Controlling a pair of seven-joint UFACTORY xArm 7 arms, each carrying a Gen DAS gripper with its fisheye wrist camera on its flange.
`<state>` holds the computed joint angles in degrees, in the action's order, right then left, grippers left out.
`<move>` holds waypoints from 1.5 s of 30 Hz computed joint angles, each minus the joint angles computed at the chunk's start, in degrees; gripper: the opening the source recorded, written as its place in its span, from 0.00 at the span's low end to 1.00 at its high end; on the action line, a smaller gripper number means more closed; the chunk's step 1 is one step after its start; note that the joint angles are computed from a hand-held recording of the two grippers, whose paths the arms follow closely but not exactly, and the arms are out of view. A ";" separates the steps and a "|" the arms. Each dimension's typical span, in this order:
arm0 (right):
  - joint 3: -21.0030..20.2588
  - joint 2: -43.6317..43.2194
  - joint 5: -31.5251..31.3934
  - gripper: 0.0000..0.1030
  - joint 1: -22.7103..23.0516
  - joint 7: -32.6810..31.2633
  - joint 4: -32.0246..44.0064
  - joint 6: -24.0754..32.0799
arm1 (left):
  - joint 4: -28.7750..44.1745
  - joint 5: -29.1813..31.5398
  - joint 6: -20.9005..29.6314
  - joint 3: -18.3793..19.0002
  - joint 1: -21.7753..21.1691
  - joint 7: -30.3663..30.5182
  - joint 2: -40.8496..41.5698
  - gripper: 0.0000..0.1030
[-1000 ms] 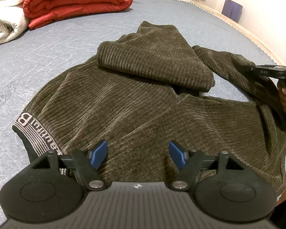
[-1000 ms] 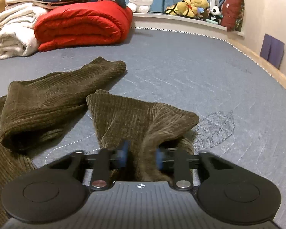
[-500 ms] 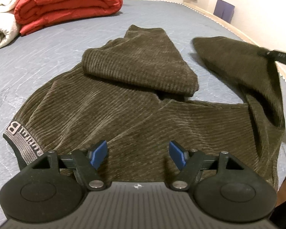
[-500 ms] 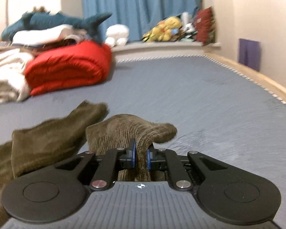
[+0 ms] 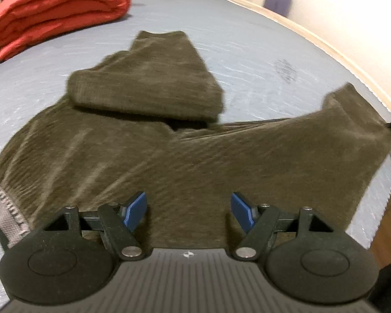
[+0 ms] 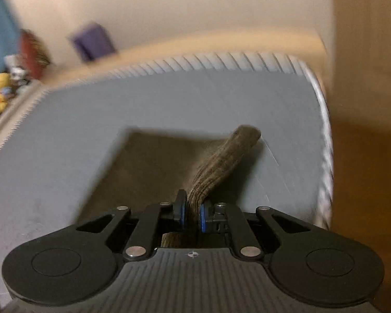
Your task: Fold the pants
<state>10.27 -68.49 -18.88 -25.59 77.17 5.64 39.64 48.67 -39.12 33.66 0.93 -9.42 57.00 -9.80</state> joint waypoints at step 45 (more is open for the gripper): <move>6.45 -14.69 1.30 0.33 -13.77 -3.25 -1.96 15.78 | 2.70 -8.11 40.55 6.06 2.62 34.11 -4.32 0.44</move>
